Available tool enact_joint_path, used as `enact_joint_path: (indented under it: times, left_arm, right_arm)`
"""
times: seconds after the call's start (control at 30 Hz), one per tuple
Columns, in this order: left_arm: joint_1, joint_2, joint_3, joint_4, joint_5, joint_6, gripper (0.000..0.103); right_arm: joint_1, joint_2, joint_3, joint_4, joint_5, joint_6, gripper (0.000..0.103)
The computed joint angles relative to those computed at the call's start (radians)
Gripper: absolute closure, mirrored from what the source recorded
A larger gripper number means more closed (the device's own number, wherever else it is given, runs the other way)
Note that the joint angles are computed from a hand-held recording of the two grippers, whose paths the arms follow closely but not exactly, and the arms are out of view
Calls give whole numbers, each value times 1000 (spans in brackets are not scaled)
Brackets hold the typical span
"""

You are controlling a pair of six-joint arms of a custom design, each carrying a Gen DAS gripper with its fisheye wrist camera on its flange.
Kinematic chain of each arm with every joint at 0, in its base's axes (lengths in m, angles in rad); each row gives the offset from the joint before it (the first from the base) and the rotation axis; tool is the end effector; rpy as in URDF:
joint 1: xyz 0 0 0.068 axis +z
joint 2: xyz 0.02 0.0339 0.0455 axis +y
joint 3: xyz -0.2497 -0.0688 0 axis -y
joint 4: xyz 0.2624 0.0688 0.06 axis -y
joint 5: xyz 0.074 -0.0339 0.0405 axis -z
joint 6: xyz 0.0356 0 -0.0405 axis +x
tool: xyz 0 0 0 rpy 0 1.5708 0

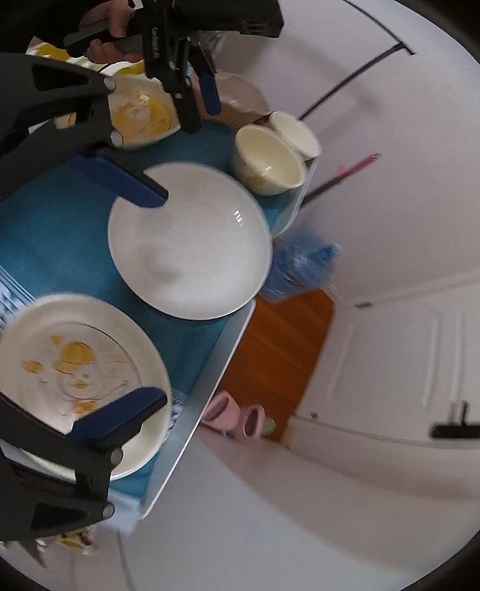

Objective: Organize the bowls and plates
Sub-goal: 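Move both grippers to the plain white plate and grasp its rim, then lift the white plate with both grippers and carry it over the yellow plate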

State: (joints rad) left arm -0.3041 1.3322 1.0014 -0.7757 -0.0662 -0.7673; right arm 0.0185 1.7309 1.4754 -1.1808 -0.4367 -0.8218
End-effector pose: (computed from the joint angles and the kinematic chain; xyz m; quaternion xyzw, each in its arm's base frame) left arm 0.2657 -0.0809 0.2297 -0.2307 0.9449 -0.0897 0.2142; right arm 0.3428 0.0214 0.2464 -0.4106 0.8834 0.1733 0.1449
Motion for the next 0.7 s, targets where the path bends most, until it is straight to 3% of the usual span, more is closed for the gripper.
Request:
enact_joint_path:
  times: [0.1,0.23,0.37,0.6,0.7]
  left_arm:
    - [7,75,-3,43,20,-18,37]
    - [0,144,3,76,32,-23,52]
    - [-5,176,-2,97,24,-29,54]
    - [-12,183,-29,134,10,-33,75]
    - [-25,185,-29,143,10,-41,76]
  right_arm:
    - [22,110,36,-14,4,-28,42]
    - [39,187,52,-12,3,-52,51]
    - [56,227,66,-4,4,-57,62]
    - [66,272,70,32,13,-71,85]
    - [64,273,68,40,5,-67,85]
